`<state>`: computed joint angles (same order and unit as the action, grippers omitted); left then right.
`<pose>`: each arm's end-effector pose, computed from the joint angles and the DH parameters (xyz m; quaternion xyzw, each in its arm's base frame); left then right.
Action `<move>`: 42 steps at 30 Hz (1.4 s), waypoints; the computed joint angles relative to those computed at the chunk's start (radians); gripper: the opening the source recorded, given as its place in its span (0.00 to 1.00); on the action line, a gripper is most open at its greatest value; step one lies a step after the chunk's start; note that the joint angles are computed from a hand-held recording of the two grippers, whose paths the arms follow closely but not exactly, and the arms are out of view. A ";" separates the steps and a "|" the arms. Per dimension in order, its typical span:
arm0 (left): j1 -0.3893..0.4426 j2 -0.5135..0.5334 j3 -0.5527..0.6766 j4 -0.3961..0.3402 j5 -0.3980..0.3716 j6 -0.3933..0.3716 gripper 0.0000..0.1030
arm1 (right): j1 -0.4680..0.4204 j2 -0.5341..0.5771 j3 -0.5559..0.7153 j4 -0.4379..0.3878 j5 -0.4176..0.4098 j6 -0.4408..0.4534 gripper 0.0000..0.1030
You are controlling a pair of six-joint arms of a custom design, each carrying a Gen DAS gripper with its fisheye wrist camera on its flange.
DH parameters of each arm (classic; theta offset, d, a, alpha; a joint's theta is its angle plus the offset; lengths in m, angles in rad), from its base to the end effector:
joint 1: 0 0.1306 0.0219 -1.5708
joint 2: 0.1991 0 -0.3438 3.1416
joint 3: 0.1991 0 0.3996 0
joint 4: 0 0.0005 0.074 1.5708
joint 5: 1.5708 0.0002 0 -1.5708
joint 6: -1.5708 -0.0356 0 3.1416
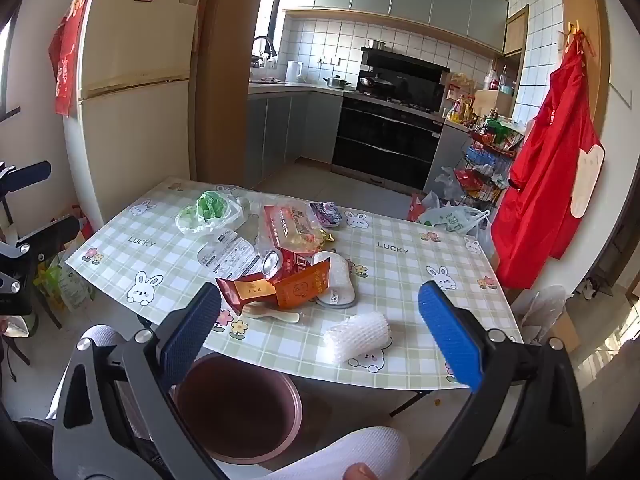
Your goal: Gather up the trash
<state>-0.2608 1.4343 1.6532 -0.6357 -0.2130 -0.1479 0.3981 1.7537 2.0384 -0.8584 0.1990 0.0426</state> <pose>0.5167 -0.1306 0.5163 0.1123 0.8278 0.0583 0.5466 0.5790 0.2353 0.5026 -0.1447 0.8632 -0.0018 0.4837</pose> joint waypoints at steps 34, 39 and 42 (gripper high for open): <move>0.004 -0.001 0.000 0.000 -0.004 0.001 0.95 | 0.002 -0.003 -0.006 0.005 0.014 0.017 0.95; 0.007 -0.004 -0.002 0.000 -0.002 0.001 0.95 | 0.001 -0.002 -0.005 0.005 0.012 0.015 0.95; 0.005 -0.001 0.001 -0.001 -0.003 0.001 0.95 | 0.001 -0.003 -0.006 0.006 0.014 0.016 0.95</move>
<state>-0.2557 1.4329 1.6542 -0.6369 -0.2156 -0.1473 0.3994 1.7512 2.0324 -0.8524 0.2131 0.0584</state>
